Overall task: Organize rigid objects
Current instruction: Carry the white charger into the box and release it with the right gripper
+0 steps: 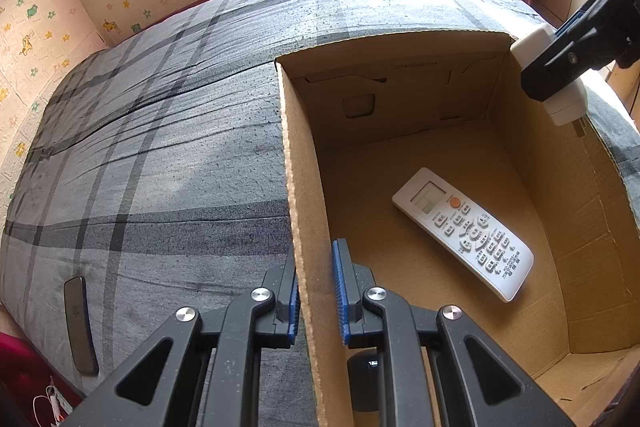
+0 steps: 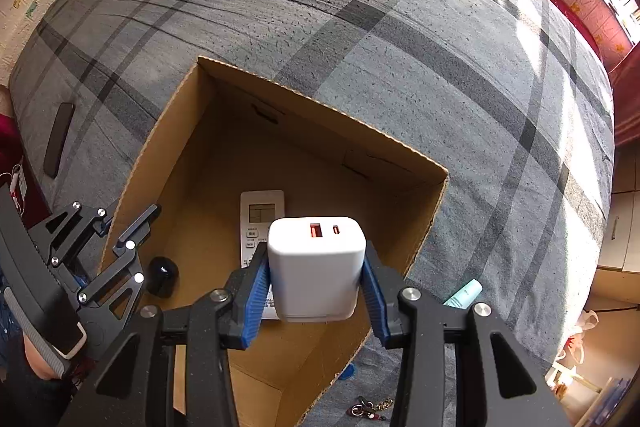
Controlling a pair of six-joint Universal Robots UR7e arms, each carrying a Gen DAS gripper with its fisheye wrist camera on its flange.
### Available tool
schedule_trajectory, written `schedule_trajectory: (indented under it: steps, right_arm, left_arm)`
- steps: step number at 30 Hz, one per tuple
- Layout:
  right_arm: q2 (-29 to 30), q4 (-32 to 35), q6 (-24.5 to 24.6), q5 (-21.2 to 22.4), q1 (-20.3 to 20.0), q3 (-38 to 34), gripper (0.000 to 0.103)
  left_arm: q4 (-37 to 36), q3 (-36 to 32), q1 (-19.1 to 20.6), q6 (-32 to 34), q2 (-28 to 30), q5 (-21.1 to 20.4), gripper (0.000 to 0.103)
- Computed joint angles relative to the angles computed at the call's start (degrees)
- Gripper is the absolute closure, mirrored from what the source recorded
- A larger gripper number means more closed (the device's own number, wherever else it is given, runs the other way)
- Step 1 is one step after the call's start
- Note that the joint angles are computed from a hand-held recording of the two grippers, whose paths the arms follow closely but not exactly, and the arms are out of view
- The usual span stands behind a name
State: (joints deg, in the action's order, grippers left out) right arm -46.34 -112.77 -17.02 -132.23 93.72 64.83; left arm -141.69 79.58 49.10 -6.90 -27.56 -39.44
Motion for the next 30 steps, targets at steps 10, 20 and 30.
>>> schedule_trajectory:
  steps: [10, 20, 30]
  right_arm:
    - [6.4, 1.5, 2.0, -4.2, -1.4, -4.3, 0.057]
    - [10.0, -0.7, 1.6, -8.5, -2.4, -4.6, 0.057]
    - [10.8, -1.4, 2.1, -10.0, -3.4, -3.9, 0.057]
  left_arm:
    - [0.1, -0.1, 0.0, 0.1, 0.2, 0.3, 0.087]
    - [0.3, -0.2, -0.1, -0.1, 0.3, 0.3, 0.087]
    - [0.2, -0.1, -0.1, -0.2, 0.2, 0.2, 0.087]
